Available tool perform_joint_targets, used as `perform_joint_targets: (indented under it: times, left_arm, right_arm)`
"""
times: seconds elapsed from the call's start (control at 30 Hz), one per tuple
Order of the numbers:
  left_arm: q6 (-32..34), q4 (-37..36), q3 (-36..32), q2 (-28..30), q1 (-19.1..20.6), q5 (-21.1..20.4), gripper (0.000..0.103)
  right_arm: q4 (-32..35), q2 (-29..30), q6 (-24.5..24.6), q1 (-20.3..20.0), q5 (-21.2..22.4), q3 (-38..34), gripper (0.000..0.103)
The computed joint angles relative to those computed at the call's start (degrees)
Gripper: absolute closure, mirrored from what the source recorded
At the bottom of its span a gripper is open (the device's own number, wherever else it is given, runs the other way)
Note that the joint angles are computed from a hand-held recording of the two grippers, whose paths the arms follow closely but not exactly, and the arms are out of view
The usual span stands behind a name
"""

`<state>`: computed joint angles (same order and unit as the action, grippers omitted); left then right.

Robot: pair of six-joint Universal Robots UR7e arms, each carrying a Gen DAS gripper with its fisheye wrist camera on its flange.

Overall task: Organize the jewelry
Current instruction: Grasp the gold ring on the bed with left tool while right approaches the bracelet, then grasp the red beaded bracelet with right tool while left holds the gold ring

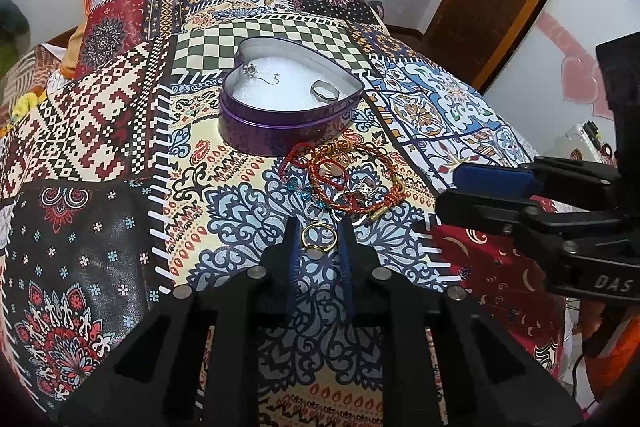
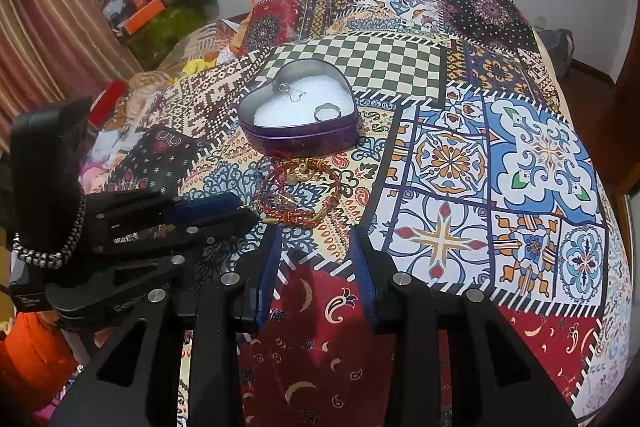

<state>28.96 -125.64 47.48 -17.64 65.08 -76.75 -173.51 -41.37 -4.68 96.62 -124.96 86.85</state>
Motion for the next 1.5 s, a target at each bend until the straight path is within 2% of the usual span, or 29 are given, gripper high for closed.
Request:
perform_joint_targets:
  times: [0.37,0.5,0.63,0.7,0.77,0.8,0.93,1.0,1.17,1.5]
  left_arm:
    - [2.1,-6.1,5.7,-3.2,-0.2,1.5,0.086]
    - [1.7,-6.4,5.4,-3.5,0.1,1.3,0.086]
    - [1.1,-6.2,4.5,-3.3,0.4,1.1,0.086]
    - [1.2,-6.5,4.5,-3.2,0.4,1.2,0.086]
    - [1.5,-7.0,4.7,-3.2,0.4,1.7,0.086]
    - [1.7,-7.1,4.9,-3.2,0.4,1.8,0.086]
    - [2.1,-7.8,5.4,-3.3,0.4,1.9,0.086]
    - [2.0,-7.9,5.5,-3.3,0.4,1.7,0.086]
    - [1.6,-7.7,5.1,-3.1,0.5,1.4,0.086]
    - [1.8,-7.5,4.3,-2.6,0.6,1.5,0.086]
  right_arm:
    - [4.3,1.9,-0.4,-0.3,0.5,-3.8,0.071]
    - [3.4,2.4,-1.7,0.1,0.2,-5.0,0.071]
    - [4.0,3.3,-1.6,-0.1,-1.9,-6.5,0.071]
    - [6.4,3.3,-0.6,-0.6,-2.4,-6.9,0.071]
    - [7.9,3.3,-0.3,-1.0,-2.7,-6.9,0.068]
    - [7.5,3.1,-0.4,-1.0,-2.8,-6.7,0.061]
    - [5.6,3.7,-3.0,-0.7,-8.4,-6.8,0.058]
    - [5.2,3.4,-2.9,-1.0,-9.4,-6.6,0.058]
    - [4.7,1.3,-0.6,-1.7,-4.8,-5.2,0.058]
    - [8.1,6.6,-7.0,-0.8,-7.7,-11.5,0.059]
